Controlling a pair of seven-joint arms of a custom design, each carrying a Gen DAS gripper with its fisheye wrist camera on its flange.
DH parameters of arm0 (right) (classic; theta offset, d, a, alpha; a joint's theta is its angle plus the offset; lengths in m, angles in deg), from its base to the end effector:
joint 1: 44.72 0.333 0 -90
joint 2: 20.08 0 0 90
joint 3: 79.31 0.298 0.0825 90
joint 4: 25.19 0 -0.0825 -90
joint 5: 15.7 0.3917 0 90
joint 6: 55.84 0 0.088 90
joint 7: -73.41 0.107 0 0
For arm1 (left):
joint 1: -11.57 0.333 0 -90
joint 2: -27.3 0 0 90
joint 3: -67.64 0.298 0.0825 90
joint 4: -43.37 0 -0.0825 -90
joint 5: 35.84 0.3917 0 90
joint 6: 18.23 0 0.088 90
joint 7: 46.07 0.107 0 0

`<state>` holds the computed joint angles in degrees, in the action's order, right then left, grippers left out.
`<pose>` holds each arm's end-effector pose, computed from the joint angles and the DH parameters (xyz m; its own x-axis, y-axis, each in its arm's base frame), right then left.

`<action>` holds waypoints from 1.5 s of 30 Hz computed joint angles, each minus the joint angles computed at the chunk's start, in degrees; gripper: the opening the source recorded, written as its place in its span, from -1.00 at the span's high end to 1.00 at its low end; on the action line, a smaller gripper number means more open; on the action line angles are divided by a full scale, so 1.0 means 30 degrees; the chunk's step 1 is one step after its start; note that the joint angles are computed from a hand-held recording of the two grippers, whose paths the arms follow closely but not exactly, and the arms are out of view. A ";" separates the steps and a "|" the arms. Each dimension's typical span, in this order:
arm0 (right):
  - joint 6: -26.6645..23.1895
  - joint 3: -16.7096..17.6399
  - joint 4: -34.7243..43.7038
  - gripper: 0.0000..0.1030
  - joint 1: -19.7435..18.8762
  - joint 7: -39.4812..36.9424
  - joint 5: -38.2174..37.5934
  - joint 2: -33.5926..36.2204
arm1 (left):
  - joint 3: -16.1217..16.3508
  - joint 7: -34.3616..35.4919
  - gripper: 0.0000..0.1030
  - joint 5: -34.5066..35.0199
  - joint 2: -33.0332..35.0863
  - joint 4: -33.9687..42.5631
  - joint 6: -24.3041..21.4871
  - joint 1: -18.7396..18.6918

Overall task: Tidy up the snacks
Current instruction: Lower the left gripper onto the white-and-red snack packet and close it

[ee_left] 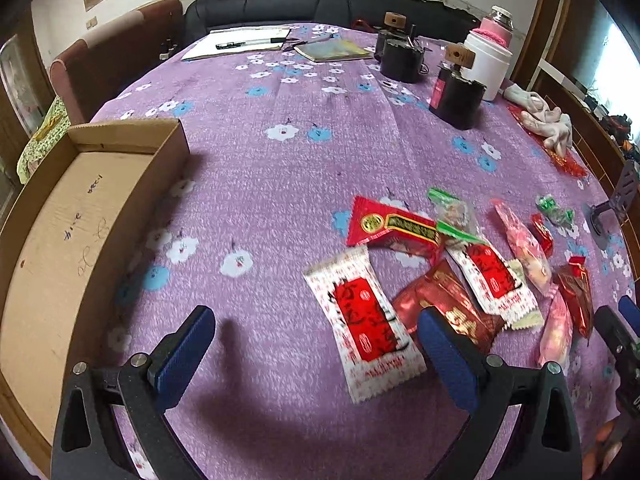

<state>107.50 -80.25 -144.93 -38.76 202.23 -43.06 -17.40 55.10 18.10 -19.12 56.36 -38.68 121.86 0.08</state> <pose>0.6001 0.0776 0.4582 -0.1600 -0.9858 -0.0509 -0.7144 0.1512 -0.6832 0.6881 -0.2717 0.4453 -0.1045 -0.9927 0.0605 -0.8592 0.0595 -0.5081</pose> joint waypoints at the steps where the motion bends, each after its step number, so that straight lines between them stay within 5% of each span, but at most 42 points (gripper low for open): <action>1: 0.0087 0.0020 0.0094 -1.00 -0.0053 -0.0332 0.0472 0.0108 | -0.0028 0.0029 -0.98 -0.0145 0.0008 0.0021 0.0064 0.0120; 4: 0.0389 0.0094 0.0310 -1.00 -0.0268 -0.1438 0.2118 0.0318 | -0.0052 0.0015 -0.98 -0.0607 0.0031 0.0117 0.0078 0.0474; 27: 0.0895 0.0107 0.0218 -1.00 -0.0091 -0.1780 0.1699 0.0269 | 0.1243 -0.2643 -0.99 0.3772 0.0108 0.0459 -0.0805 -0.0982; 36: 0.0884 0.0097 0.0437 -0.97 0.0066 -0.1569 0.0723 0.0510 | 0.1153 -0.2728 -0.99 0.3909 0.0164 0.0597 -0.1038 -0.1038; 45: 0.0815 0.0348 0.0589 -0.78 -0.0104 -0.3082 0.2478 0.0927 | 0.0783 -0.1819 -0.98 0.3008 0.0384 0.0902 -0.1631 -0.0908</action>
<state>109.95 -79.21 -143.17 -39.08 192.98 -35.63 -14.62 57.45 12.64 -10.10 57.51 -35.97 116.97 -2.64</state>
